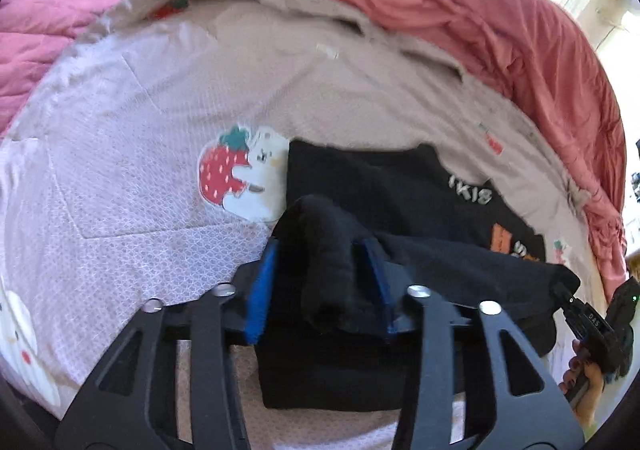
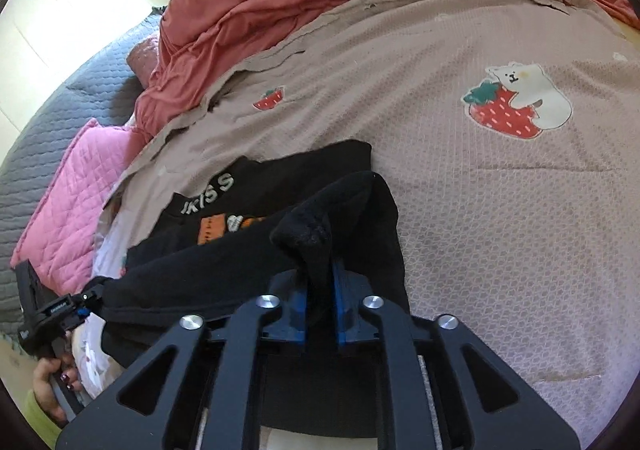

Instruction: Fold small clothes

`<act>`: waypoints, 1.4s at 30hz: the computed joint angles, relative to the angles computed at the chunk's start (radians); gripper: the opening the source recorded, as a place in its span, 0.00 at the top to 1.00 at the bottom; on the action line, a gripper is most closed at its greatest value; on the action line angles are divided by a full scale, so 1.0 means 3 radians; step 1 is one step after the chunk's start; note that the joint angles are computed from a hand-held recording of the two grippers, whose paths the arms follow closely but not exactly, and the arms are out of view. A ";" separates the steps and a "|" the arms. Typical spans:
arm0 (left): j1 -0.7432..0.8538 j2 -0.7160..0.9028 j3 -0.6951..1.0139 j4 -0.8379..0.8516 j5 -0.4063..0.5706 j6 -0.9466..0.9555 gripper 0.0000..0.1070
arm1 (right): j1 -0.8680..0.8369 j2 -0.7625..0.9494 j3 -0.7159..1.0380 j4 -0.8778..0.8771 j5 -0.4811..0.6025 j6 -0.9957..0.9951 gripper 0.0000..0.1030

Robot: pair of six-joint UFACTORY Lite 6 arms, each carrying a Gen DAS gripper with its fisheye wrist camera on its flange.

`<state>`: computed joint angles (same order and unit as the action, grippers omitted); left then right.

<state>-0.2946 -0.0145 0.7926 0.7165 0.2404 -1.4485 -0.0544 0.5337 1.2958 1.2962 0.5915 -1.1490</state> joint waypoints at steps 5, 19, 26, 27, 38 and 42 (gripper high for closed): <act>-0.0463 -0.0524 -0.0198 0.0851 0.0538 -0.0892 0.45 | -0.0042 -0.0308 -0.0193 0.0254 -0.0097 -0.0287 0.55; -0.1823 -0.0031 0.0034 0.0919 0.1237 -0.0904 0.34 | 0.0439 -0.1038 -0.0784 -0.0454 0.0213 -0.0580 0.36; -0.1779 0.0896 0.0587 0.0642 0.1086 -0.0386 0.34 | 0.0858 -0.0770 -0.0704 -0.1322 -0.0273 0.0170 0.36; -0.1792 0.1011 0.0680 0.0700 0.1083 -0.0370 0.34 | 0.0880 -0.0741 -0.0706 -0.1372 -0.0296 0.0214 0.36; -0.1483 0.1625 0.1539 0.0276 0.0901 0.0385 0.34 | 0.0751 -0.0518 -0.0422 -0.0951 -0.0192 0.0000 0.36; -0.1391 0.1599 0.1675 0.0325 0.0940 0.0422 0.34 | 0.0646 -0.0499 -0.0337 -0.0757 -0.0206 -0.0071 0.36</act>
